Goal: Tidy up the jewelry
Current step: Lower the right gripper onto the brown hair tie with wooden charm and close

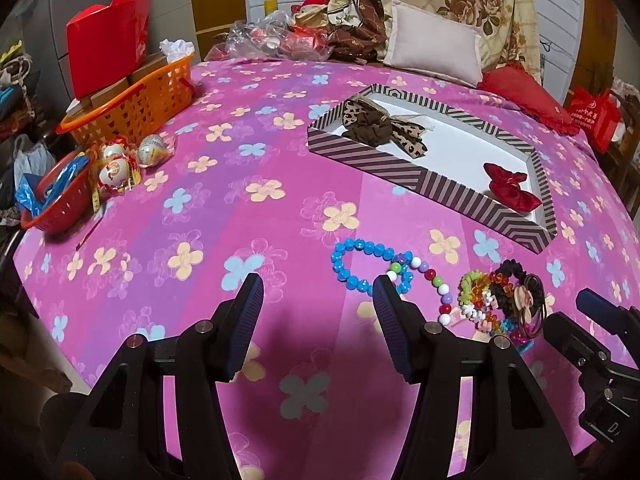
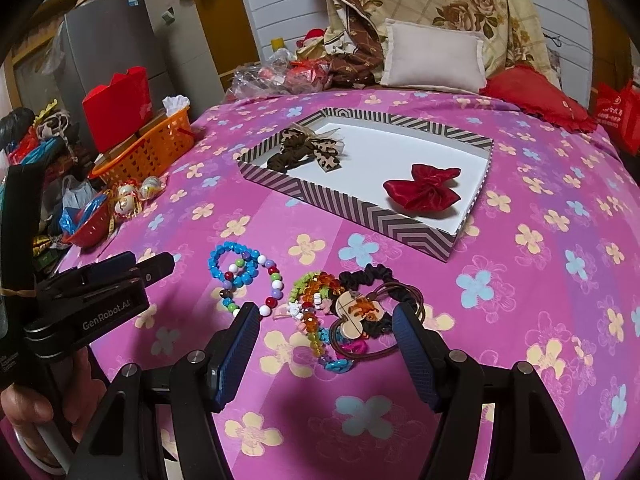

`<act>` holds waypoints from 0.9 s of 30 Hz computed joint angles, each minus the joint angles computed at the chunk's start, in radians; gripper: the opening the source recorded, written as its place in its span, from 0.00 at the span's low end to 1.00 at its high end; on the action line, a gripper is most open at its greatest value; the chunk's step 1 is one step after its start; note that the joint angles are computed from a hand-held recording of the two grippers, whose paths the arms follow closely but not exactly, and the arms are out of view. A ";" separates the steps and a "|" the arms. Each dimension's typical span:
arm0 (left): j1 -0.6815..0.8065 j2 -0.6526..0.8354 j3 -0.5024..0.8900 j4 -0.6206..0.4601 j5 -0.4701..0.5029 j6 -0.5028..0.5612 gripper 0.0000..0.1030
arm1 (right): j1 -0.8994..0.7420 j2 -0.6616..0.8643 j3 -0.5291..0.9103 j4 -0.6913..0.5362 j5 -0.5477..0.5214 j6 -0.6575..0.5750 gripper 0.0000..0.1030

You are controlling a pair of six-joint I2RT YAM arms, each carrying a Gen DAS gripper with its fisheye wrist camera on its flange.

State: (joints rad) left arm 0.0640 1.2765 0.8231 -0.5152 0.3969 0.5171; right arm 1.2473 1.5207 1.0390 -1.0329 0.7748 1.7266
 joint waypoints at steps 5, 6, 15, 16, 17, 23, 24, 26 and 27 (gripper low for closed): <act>-0.004 0.010 -0.004 0.001 -0.006 -0.003 0.55 | 0.007 -0.009 -0.018 -0.009 -0.004 0.021 0.64; -0.003 0.014 -0.003 0.001 -0.006 -0.003 0.55 | 0.009 -0.009 -0.019 -0.011 -0.005 0.025 0.64; 0.022 0.129 0.063 -0.052 0.011 -0.001 0.55 | 0.028 -0.032 -0.072 -0.029 -0.033 0.089 0.64; 0.021 0.138 0.067 -0.055 0.010 -0.003 0.55 | 0.029 -0.036 -0.078 -0.027 -0.035 0.091 0.64; 0.020 0.149 0.072 -0.058 0.010 -0.005 0.55 | 0.029 -0.038 -0.082 -0.024 -0.037 0.091 0.64; 0.010 0.191 0.085 -0.063 0.000 -0.008 0.55 | 0.025 -0.040 -0.089 0.006 -0.034 0.049 0.64; 0.009 0.198 0.088 -0.063 -0.003 -0.010 0.55 | 0.022 -0.039 -0.091 0.011 -0.035 0.041 0.64; 0.009 0.211 0.095 -0.062 -0.006 -0.013 0.55 | 0.018 -0.040 -0.099 0.028 -0.039 0.031 0.64; 0.010 0.215 0.098 -0.062 -0.005 -0.014 0.55 | 0.015 -0.041 -0.104 0.036 -0.042 0.026 0.64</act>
State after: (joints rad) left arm 0.0744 1.4915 0.9206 -0.5767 0.3916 0.5027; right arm 1.2626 1.4794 0.9348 -0.9973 0.7323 1.7525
